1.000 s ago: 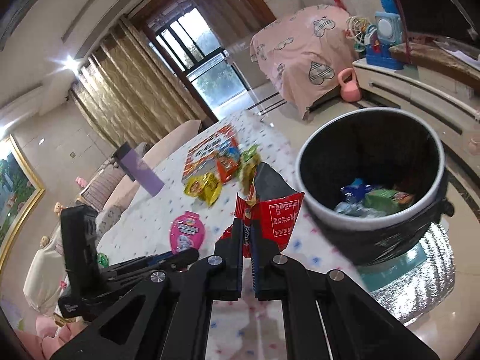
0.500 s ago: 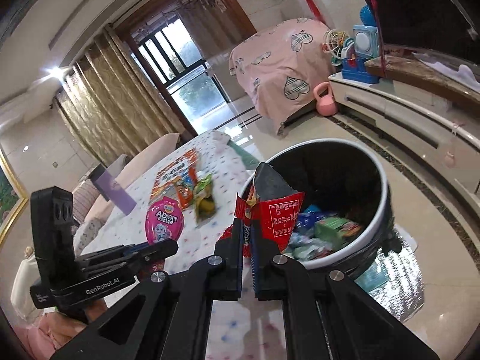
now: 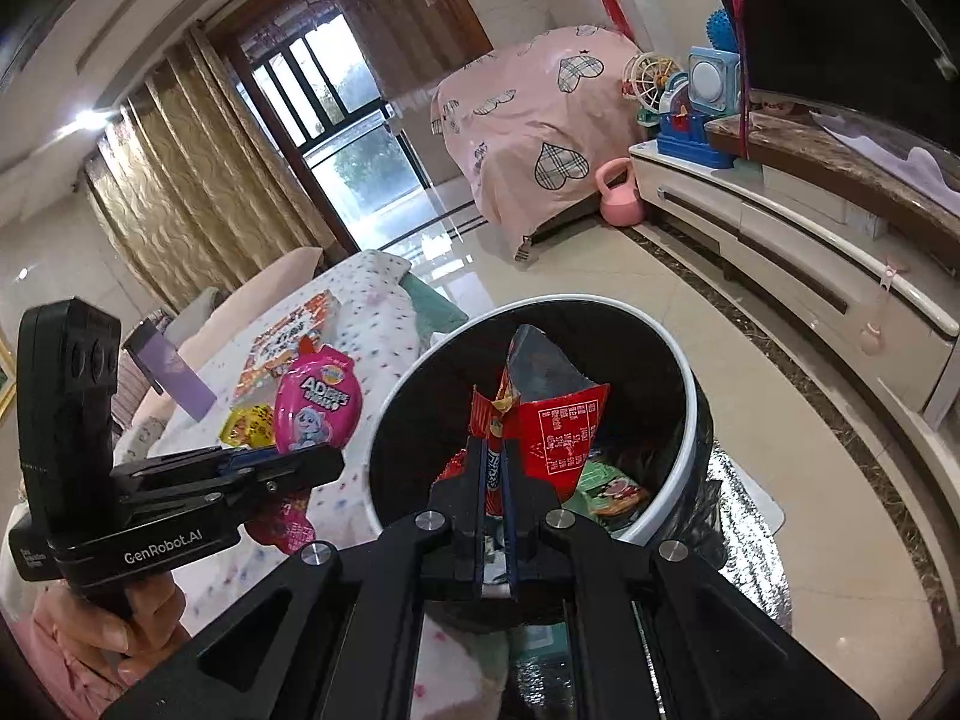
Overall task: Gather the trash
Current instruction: 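Carry lollipop and red snack bag over the bin and open both tools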
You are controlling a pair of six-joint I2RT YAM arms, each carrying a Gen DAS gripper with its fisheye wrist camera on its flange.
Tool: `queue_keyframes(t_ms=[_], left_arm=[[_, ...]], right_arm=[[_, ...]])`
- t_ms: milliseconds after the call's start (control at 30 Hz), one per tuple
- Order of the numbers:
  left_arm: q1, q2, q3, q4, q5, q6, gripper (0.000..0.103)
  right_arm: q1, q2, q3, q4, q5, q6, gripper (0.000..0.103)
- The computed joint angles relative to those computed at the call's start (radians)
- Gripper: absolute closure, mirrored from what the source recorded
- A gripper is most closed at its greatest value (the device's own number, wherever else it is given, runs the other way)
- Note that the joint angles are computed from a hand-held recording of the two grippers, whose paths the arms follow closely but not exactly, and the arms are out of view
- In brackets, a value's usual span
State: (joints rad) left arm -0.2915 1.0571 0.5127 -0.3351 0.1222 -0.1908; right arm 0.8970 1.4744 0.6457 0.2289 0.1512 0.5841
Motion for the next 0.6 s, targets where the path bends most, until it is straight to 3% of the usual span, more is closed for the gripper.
queue_keyframes(t_ms=[200, 267, 333, 367, 400, 467, 600], left_arm=[[-0.008, 0.082, 0.015, 0.043, 0.004, -0.009, 0.089], [-0.002, 0.101, 0.020, 0.053, 0.008, -0.017, 0.087], [0.006, 0.104, 0.021, 0.051, 0.015, -0.021, 0.076], [0.011, 0.094, 0.016, 0.050, 0.012, -0.023, 0.063], [0.013, 0.082, 0.009, 0.051, 0.009, -0.026, 0.056], [0.022, 0.044, -0.006, 0.038, 0.012, -0.026, 0.055], [0.064, -0.063, -0.048, -0.004, 0.024, -0.027, 0.044]], right_arm=[[-0.021, 0.041, 0.031, -0.023, -0.020, -0.022, 0.099], [-0.032, 0.055, 0.037, -0.023, -0.030, -0.025, 0.093], [-0.046, 0.069, 0.042, -0.017, -0.042, -0.023, 0.092], [-0.054, 0.073, 0.038, -0.008, -0.055, -0.017, 0.087], [-0.061, 0.074, 0.034, -0.002, -0.064, -0.010, 0.083], [-0.065, 0.068, 0.022, 0.013, -0.066, 0.001, 0.063], [-0.053, 0.041, -0.009, 0.040, -0.056, 0.025, 0.055]])
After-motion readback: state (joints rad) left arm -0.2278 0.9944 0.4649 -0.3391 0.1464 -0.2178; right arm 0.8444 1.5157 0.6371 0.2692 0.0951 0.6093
